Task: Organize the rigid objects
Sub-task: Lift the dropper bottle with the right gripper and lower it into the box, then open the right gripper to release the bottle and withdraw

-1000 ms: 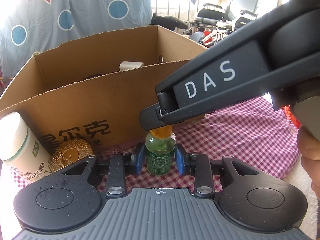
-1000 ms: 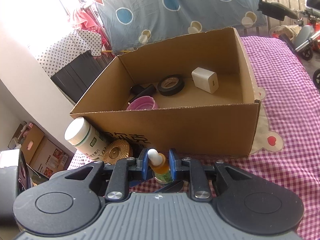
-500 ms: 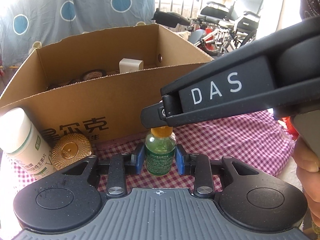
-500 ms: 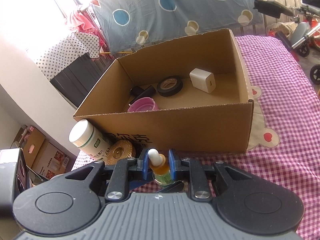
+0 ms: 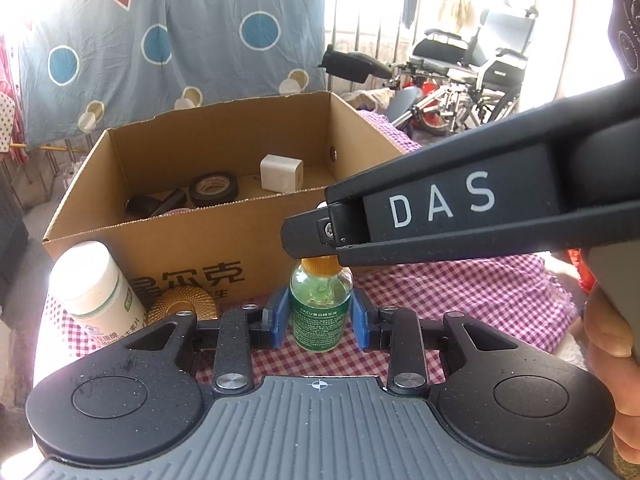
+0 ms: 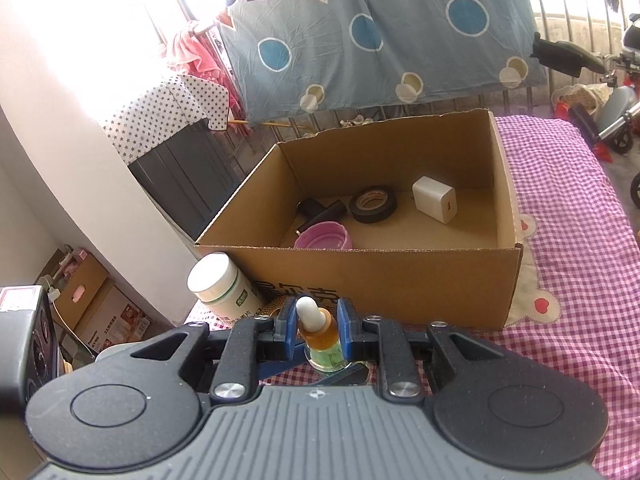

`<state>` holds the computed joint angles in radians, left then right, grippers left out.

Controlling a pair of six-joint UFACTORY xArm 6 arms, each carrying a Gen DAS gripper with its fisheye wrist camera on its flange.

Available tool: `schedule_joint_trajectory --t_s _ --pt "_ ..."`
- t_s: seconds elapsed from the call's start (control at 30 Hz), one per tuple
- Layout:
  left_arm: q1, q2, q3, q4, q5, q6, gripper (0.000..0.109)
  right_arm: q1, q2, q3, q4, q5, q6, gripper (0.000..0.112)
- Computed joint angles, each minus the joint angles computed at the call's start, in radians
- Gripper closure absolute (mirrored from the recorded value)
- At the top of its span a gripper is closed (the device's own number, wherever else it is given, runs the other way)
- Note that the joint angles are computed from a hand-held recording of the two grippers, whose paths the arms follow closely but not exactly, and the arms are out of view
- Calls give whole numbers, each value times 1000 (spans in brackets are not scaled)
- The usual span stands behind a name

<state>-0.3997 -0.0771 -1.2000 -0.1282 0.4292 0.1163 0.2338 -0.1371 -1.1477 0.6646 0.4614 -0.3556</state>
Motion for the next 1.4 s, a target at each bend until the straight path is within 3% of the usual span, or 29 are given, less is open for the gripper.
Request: schedule_joint_trajectory --t_s 0.2,0.37,0.63,0.83,1.0,1.1,1.23,1.4 --pt "17 12 -75 34 -17 -17 77 9 28 -110 6 13 -46 89" --pt "35 127 -267 -1 41 5 77 -7 141 -310 -30 71 -49 89" --pt "76 448 -700 -65 293 -38 77 -78 488 -760 -107 309 30 89" --pt "89 644 -958 -4 463 -116 77 -121 740 -1068 -99 474 82 89" --pt "104 823 -1248 21 655 -149 77 -138 903 -1272 -78 563 117 89" --pt "111 856 -1306 23 712 -162 76 -148 1021 -1444 -73 639 156 89" --pt "120 861 -1315 13 743 -170 75 -147 1028 -1435 -67 638 135 89" --pt "115 787 -1185 24 657 -167 61 -143 1014 -1406 -53 653 120 88"
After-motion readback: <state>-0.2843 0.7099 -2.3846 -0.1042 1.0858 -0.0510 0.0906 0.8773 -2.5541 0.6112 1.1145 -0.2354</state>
